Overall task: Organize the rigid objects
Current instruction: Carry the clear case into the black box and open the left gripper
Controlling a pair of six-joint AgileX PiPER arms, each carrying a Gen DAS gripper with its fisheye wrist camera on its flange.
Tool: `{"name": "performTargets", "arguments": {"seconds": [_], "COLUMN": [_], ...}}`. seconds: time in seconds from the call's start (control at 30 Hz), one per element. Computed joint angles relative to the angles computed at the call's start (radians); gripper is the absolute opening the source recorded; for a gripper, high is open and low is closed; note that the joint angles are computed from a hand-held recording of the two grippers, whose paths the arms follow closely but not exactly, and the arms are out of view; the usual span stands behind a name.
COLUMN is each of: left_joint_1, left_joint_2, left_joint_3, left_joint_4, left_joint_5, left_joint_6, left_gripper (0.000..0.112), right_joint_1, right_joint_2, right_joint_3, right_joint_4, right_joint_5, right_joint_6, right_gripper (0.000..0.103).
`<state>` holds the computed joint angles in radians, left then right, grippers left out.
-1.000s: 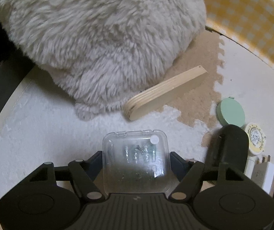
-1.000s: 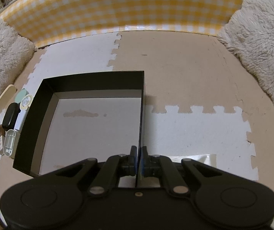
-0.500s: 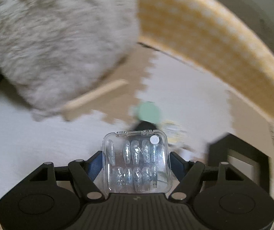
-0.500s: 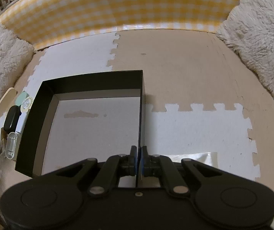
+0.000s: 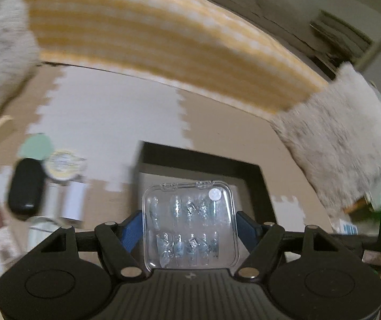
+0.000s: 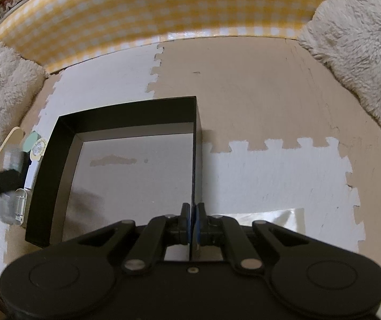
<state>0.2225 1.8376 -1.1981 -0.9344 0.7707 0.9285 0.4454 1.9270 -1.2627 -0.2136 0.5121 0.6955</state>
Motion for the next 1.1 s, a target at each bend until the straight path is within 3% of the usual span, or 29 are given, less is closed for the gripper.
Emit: {"name": "performTargets", "arguments": {"seconds": [0.2, 0.53, 0.7, 0.8, 0.9, 1.0, 1.1], "left_joint_1": [-0.093, -0.136, -0.135, -0.15, -0.18, -0.204, -0.206], "left_joint_2": [0.055, 0.149, 0.153, 0.144, 0.138, 0.136, 0.15], "left_joint_3": [0.054, 0.061, 0.047, 0.044, 0.029, 0.017, 0.004], "left_joint_4": [-0.064, -0.178, -0.146, -0.087, 0.015, 0.131, 0.148], "left_joint_5": [-0.047, -0.03, -0.011, -0.025, -0.055, -0.094, -0.095], "left_joint_6": [0.049, 0.028, 0.005, -0.021, -0.083, -0.164, -0.165], "left_gripper": [0.074, 0.076, 0.08, 0.077, 0.067, 0.067, 0.067], "right_joint_1": [-0.014, -0.023, -0.028, -0.027, -0.025, -0.024, -0.02], "right_joint_2": [-0.007, -0.009, -0.007, -0.009, -0.008, -0.007, -0.006], "right_joint_3": [0.011, 0.017, 0.016, 0.016, 0.012, 0.01, 0.007], "right_joint_4": [0.047, 0.086, 0.095, 0.093, 0.091, 0.085, 0.075], "right_joint_5": [-0.014, -0.024, -0.026, -0.025, -0.021, -0.016, -0.01], "right_joint_6": [-0.018, -0.035, -0.049, -0.046, -0.045, -0.042, -0.036], "right_gripper": [0.005, 0.005, 0.005, 0.005, 0.005, 0.005, 0.005]}}
